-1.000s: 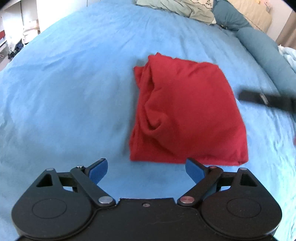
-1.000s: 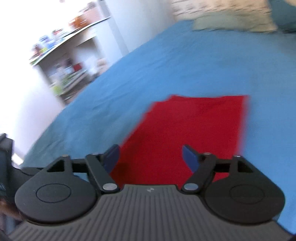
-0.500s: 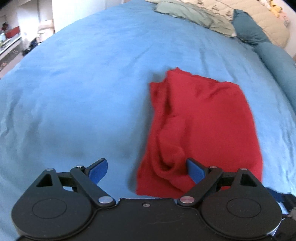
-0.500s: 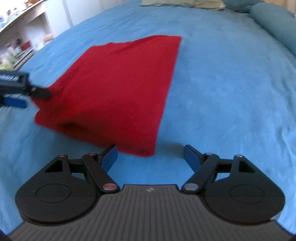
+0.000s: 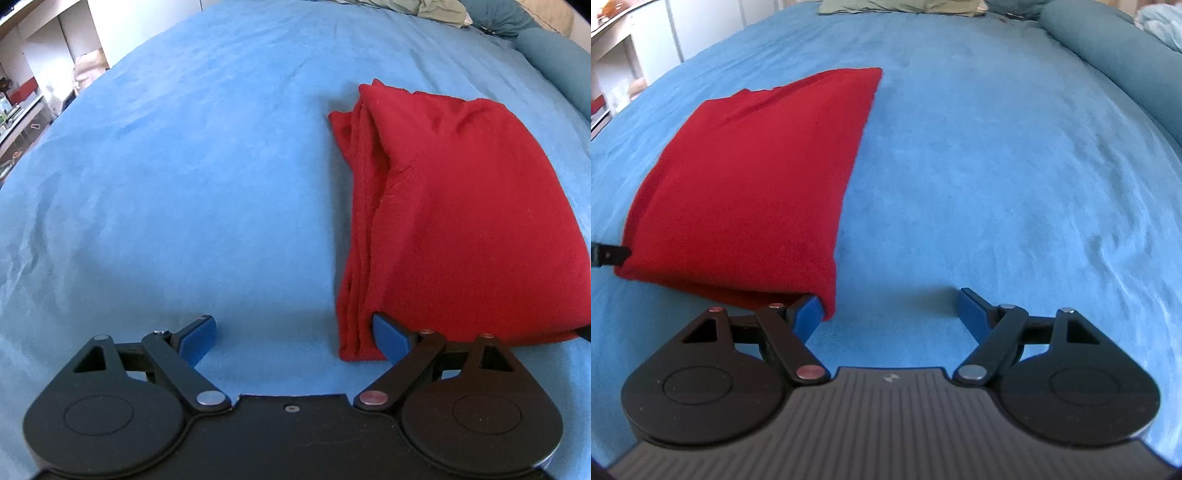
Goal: Fold small clothes
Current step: 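Move both open grippers to the edge of the folded bundle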
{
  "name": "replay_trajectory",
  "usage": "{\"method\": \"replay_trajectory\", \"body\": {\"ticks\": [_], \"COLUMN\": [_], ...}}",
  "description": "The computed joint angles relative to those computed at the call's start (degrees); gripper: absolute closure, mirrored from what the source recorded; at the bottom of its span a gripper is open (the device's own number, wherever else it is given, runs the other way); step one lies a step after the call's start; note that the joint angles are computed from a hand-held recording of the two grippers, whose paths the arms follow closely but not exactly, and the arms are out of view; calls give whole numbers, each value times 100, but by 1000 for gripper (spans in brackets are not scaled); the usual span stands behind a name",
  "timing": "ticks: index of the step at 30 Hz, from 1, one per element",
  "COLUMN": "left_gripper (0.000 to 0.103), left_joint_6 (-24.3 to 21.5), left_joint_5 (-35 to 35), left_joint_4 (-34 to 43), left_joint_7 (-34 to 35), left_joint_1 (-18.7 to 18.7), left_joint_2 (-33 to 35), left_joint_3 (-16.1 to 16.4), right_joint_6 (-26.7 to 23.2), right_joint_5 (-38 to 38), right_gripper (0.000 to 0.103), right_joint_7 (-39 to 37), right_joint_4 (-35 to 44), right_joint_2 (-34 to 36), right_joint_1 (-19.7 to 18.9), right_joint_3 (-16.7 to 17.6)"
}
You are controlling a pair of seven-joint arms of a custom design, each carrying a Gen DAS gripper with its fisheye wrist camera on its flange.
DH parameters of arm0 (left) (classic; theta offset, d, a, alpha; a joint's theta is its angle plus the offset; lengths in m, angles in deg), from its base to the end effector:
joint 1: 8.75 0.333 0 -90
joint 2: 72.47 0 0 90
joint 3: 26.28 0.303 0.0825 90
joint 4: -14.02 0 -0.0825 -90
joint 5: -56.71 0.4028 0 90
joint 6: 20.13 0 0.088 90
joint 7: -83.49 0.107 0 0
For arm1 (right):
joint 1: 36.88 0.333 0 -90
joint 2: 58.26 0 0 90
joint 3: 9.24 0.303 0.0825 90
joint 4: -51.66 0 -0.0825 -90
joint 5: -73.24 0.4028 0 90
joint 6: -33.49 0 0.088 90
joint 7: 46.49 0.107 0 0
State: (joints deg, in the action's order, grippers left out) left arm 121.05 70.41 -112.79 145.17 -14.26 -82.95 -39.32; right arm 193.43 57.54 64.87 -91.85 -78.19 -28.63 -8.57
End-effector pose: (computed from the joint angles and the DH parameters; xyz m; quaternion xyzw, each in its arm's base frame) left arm 0.5192 -0.1788 0.4784 -0.6905 0.6830 -0.1534 0.1822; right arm 0.4810 0.0882 0.4564 -0.6733 0.6662 -0.2288 0.2247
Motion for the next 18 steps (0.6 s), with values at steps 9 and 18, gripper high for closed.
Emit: {"method": "replay_trajectory", "body": {"ticks": [9, 18], "left_gripper": [0, 3], "left_joint_6": [104, 206], "left_joint_5": [-756, -2419], "left_joint_4": [407, 1776], "left_joint_7": [518, 1994], "left_joint_1": [-56, -115], "left_joint_2": [-454, 1097], "left_joint_3": [121, 413], "right_joint_6": [-800, -1447], "right_joint_5": [1289, 3101], "right_gripper": [0, 0], "right_joint_7": [-932, -2050], "right_joint_4": [460, 2216], "right_joint_2": [-675, 920], "right_joint_1": [411, 594], "right_joint_3": [-628, -942]}}
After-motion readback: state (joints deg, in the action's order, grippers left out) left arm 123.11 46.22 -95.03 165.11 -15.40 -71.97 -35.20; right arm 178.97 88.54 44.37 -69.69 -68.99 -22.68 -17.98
